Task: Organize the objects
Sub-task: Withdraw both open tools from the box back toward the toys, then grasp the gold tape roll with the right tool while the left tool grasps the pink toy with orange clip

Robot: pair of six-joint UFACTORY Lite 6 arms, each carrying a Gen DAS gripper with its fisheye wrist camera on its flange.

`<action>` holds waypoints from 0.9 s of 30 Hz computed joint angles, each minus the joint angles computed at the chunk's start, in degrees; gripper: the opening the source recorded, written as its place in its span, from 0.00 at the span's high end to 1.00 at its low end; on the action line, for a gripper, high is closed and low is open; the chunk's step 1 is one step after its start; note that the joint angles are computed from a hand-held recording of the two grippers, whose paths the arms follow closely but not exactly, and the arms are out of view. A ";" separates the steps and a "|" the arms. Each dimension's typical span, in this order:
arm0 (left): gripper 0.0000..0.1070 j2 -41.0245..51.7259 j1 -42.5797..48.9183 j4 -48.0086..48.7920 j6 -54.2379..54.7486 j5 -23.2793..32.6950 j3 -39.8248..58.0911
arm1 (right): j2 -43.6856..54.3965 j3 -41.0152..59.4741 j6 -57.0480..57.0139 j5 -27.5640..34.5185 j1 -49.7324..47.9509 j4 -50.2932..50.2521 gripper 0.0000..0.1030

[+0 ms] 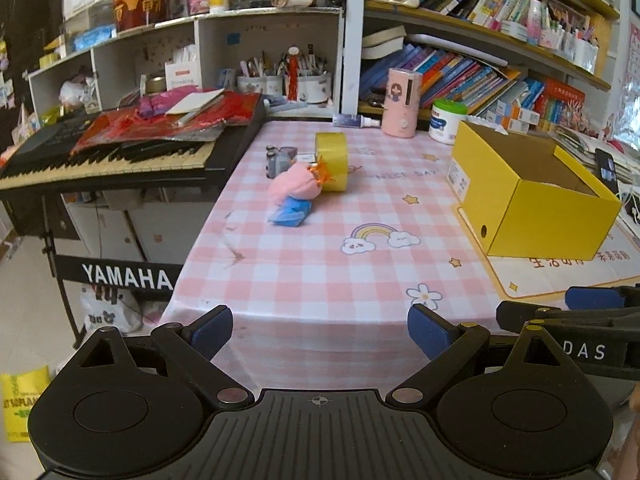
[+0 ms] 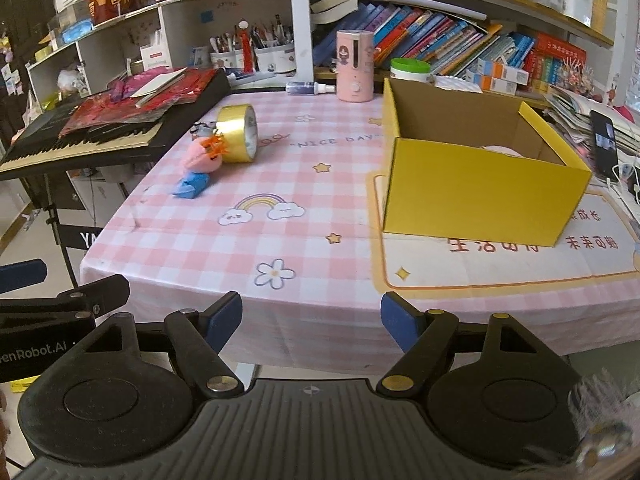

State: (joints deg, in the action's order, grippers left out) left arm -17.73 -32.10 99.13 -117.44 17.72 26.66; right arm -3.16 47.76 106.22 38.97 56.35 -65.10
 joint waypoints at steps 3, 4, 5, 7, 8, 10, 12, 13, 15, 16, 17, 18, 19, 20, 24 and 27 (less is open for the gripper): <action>0.11 0.63 1.20 1.98 -1.55 0.09 0.18 | 1.72 1.79 -0.67 -0.49 -0.05 -0.05 0.26; 0.11 1.12 1.88 3.25 -2.68 -0.26 0.44 | 2.28 2.39 -0.88 -0.66 -0.21 -0.11 0.26; 0.11 1.83 2.62 5.01 -4.35 -0.75 0.81 | 2.84 2.94 -1.05 -0.87 -0.49 -0.26 0.27; 0.11 3.74 3.95 8.04 -7.19 -1.52 1.95 | 4.09 4.09 -1.92 -1.88 -1.43 -0.38 0.30; 0.11 4.52 4.58 9.64 -8.60 -1.79 2.32 | 4.47 4.44 -2.24 -2.55 -1.98 -0.47 0.33; 0.11 7.24 5.85 13.49 -11.99 -2.23 3.99 | 5.68 5.35 -2.64 -4.28 -3.41 -0.90 0.35; 0.11 10.05 7.18 17.14 -15.26 -2.52 5.87 | 7.64 6.98 -3.58 -5.86 -5.16 -1.28 0.35; 0.11 11.77 7.85 18.28 -16.11 -2.73 7.29 | 8.81 8.08 -4.15 -6.70 -6.20 -1.52 0.35; 0.11 15.47 9.29 19.00 -15.99 -3.25 10.75 | 11.10 10.19 -4.23 -8.66 -8.26 -3.37 0.35; 0.11 17.17 10.05 19.78 -16.33 -3.54 12.47 | 12.48 11.62 -4.68 -9.84 -9.47 -3.95 0.35; 0.11 18.75 10.78 21.51 -17.73 -3.70 14.02 | 13.96 13.46 -6.14 -11.10 -10.82 -3.49 0.35; 0.11 20.65 11.21 21.89 -18.02 -3.63 15.92 | 15.28 15.11 -7.49 -12.33 -12.12 -3.07 0.35; 0.11 22.92 11.69 21.36 -17.34 -3.67 18.17 | 16.66 16.92 -8.94 -13.41 -13.33 -2.59 0.35; 0.12 25.24 12.14 20.06 -15.81 -3.97 20.63 | 18.39 19.23 -10.94 -14.62 -14.80 -1.92 0.35; 0.12 33.18 13.18 14.11 -8.30 -4.02 29.64 | 26.54 30.26 -22.59 -18.11 -20.27 5.94 0.35; 0.12 39.61 13.75 7.99 -1.03 -3.99 37.50 | 33.89 41.13 -35.98 -19.51 -23.86 16.43 0.35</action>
State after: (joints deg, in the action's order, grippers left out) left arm 21.88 -18.34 107.12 -118.47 13.73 64.17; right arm 30.74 88.89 70.24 19.46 32.50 -48.67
